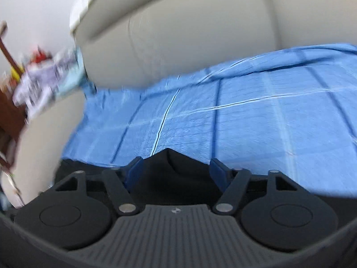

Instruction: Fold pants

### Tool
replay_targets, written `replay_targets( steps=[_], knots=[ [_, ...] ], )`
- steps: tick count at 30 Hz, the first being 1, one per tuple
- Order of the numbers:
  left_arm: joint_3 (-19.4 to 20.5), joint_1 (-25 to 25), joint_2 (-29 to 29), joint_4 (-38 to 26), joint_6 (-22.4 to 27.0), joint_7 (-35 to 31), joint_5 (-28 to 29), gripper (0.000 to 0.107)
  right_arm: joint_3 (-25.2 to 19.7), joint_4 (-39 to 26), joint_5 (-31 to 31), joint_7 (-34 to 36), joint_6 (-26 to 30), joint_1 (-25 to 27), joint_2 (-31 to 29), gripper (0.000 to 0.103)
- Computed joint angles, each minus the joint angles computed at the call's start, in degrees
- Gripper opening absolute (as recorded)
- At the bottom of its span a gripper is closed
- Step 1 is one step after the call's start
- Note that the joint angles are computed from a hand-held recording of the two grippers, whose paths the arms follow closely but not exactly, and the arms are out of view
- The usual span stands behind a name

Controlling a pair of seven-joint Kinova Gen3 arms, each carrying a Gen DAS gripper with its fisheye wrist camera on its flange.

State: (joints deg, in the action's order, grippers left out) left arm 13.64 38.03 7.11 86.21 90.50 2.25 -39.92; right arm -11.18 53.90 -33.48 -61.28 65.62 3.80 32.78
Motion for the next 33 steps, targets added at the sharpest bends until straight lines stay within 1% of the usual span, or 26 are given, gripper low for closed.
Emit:
replay_targets(
  steps=[2,3,5,6,7,8,9,12,15,16,17,19,20,21,22,23,24,25,26,27,28,29,30,31,32,33],
  knots=[
    [0.10,0.00,-0.55,0.90,-0.84,0.38,-0.15,0.023,0.57,-5.14,2.89,-3.22,3.56,-3.07,3.46,0.075],
    [0.17,-0.04,-0.89,1.38,-1.34,0.63,-0.19,0.023,-0.24,-6.58,4.73,-4.89,5.04,-3.70,4.50,0.075],
    [0.33,-0.40,-1.69,2.36,-2.49,0.91,-0.06,0.023,-3.84,-6.52,7.39,-5.65,5.55,-2.94,5.26,0.074],
    [0.42,-0.67,-2.10,2.82,-3.05,1.02,0.03,0.023,-5.10,-5.80,7.70,-5.10,4.75,-2.60,5.12,0.070],
    [0.56,-0.93,-2.42,3.18,-3.51,1.09,0.12,0.023,-5.91,-5.13,7.85,-5.18,4.36,-2.23,5.06,0.059],
    [0.73,-1.16,-2.59,3.37,-3.75,1.14,0.15,0.023,-6.36,-3.76,7.21,-5.12,3.23,-2.12,4.62,0.024],
    [0.90,-1.32,-2.66,3.51,-3.80,1.24,0.11,0.023,-5.82,-1.51,5.67,-4.61,1.18,-2.27,3.91,0.010],
    [1.26,-1.82,-3.29,4.21,-4.44,1.54,0.20,0.023,-0.37,5.59,2.16,0.86,-5.81,-5.25,-0.58,0.008],
    [1.70,-2.00,-3.21,4.38,-4.51,1.71,-0.03,0.024,-0.24,11.54,-4.11,7.39,-12.80,-3.55,-4.35,0.008],
    [1.79,-1.97,-3.08,4.44,-4.45,1.90,-0.17,0.025,0.58,13.04,-5.06,8.33,-15.13,-4.15,-4.78,0.008],
    [1.88,-1.88,-2.85,4.38,-4.26,2.02,-0.34,0.025,2.25,14.30,-5.09,8.34,-17.45,-5.79,-4.75,0.008],
    [1.98,-1.52,-2.27,3.94,-3.40,2.01,-0.70,0.028,7.55,16.87,-2.34,7.03,-22.11,-10.68,-5.22,0.003],
    [1.96,-1.30,-2.01,3.66,-2.90,1.91,-0.86,0.030,9.33,18.06,-0.79,7.56,-24.44,-12.38,-5.47,0.004],
    [1.97,-0.99,-1.68,3.20,-2.03,1.77,-1.04,0.034,10.05,19.64,-0.17,7.85,-26.77,-13.36,-6.16,0.005],
    [2.00,-0.57,-1.35,2.55,-0.95,1.74,-1.29,0.041,9.70,21.69,-0.48,8.13,-29.10,-13.28,-6.99,0.007],
    [2.02,-0.04,-0.93,1.67,0.40,1.92,-1.58,0.045,8.29,23.54,-1.72,9.34,-31.37,-12.13,-7.75,0.017],
    [2.07,0.66,-0.86,1.25,1.32,2.56,-2.22,0.052,5.82,25.25,-3.68,11.49,-33.00,-9.99,-8.56,0.021],
    [2.30,1.70,-1.06,1.18,1.95,4.12,-3.44,0.057,3.17,26.65,-4.97,13.82,-34.34,-7.63,-9.62,0.022],
    [2.50,2.39,-1.70,1.71,1.65,5.46,-4.40,0.058,0.51,27.32,-5.89,16.15,-34.81,-5.49,-10.40,0.033],
    [2.83,2.96,-2.61,2.45,0.74,6.99,-5.28,0.063,-2.14,27.43,-6.55,18.48,-34.97,-3.57,-10.69,0.049],
    [3.84,2.85,-3.68,3.37,-0.61,9.10,-6.03,0.069,-4.79,27.05,-6.85,20.81,-34.34,-1.78,-10.94,0.052],
    [5.77,1.68,-4.42,4.24,-1.55,11.40,-6.70,0.073,-7.45,26.17,-6.86,23.14,-32.99,0.07,-10.68,0.058],
    [6.63,1.43,-4.86,4.84,-2.12,13.73,-7.21,0.080,-10.05,25.42,-6.74,25.47,-32.05,1.61,-10.29,0.063],
    [6.44,2.13,-5.32,5.29,-2.30,16.06,-7.40,0.082,-11.91,24.98,-6.15,27.03,-31.35,2.28,-10.14,0.065],
    [5.47,3.89,-5.50,5.61,-1.88,18.39,-7.93,0.082,-12.95,24.97,-5.84,28.61,-30.82,2.35,-10.31,0.068],
    [5.50,4.59,-5.82,6.19,-1.42,20.72,-8.59,0.082,-13.38,25.24,-5.59,30.11,-30.79,1.92,-10.60,0.071]
  ],
)
